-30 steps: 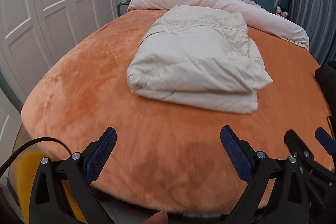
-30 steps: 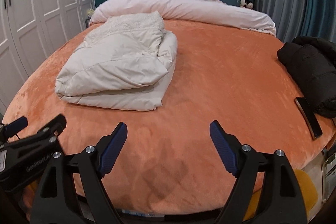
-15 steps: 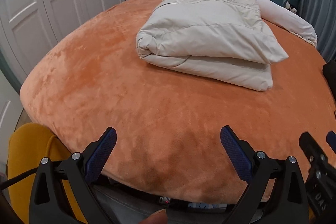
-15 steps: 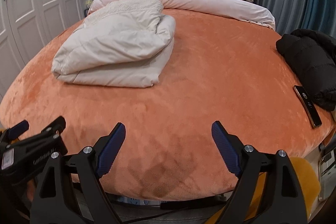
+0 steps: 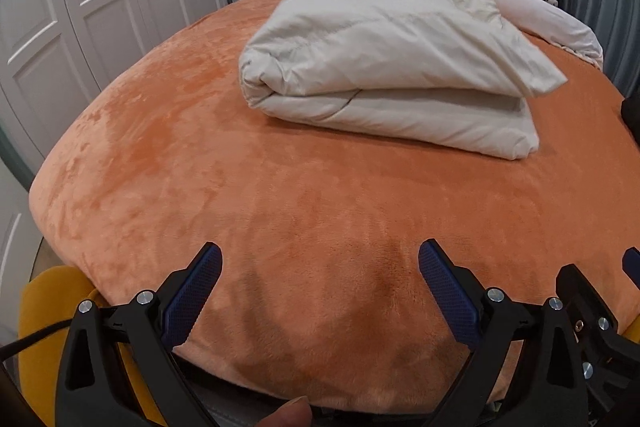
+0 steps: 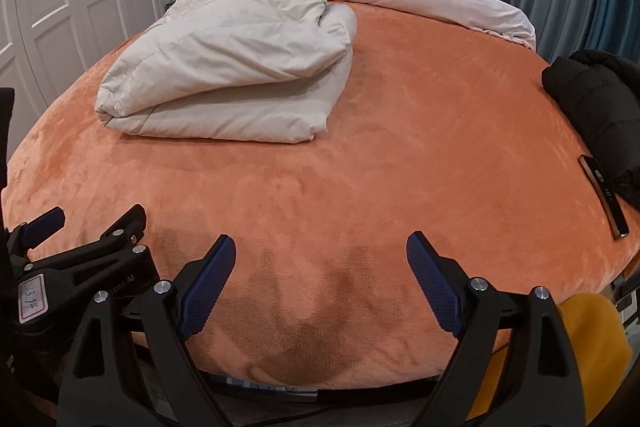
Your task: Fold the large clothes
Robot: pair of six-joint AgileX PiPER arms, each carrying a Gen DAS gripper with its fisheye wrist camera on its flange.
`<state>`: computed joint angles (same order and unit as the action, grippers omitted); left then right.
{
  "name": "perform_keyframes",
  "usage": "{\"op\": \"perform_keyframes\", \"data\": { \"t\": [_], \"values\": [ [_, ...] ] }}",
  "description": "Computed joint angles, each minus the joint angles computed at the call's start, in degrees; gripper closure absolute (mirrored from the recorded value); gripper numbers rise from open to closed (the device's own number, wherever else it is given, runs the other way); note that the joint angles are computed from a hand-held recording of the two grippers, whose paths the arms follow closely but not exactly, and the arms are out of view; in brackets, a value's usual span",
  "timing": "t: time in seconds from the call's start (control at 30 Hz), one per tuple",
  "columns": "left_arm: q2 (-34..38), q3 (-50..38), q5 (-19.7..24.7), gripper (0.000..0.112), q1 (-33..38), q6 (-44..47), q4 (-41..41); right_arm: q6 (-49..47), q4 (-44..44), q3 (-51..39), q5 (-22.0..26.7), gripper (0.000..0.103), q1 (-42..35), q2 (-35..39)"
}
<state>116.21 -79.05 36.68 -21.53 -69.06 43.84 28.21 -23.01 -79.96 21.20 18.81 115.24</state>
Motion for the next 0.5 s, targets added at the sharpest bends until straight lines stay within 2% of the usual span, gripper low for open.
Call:
{"op": "perform_keyframes", "data": {
  "t": [0.17,0.27,0.37,0.4,0.5],
  "values": [
    [2.2,-0.6,-1.1,0.015,0.9,1.9,-1.4,0.1,0.5,-0.6,-0.5,0.017,0.0,2.2],
    [2.5,0.7,-3.1,0.014,1.3,-0.6,0.5,1.7,-0.4,-1.1,-0.3,0.013,0.0,3.8],
    [2.7,1.1,-3.8,0.014,1.3,-2.1,2.1,-2.4,5.0,-2.2,0.1,0.009,-1.1,5.8],
    [2.8,1.5,-4.2,0.014,1.0,-3.5,3.9,-2.0,4.8,-1.5,-1.2,0.007,-1.3,5.7],
    [3.3,2.1,-4.6,0.014,0.6,-6.7,8.0,4.9,-3.3,0.2,-4.3,0.007,-0.7,5.8]
  ]
}}
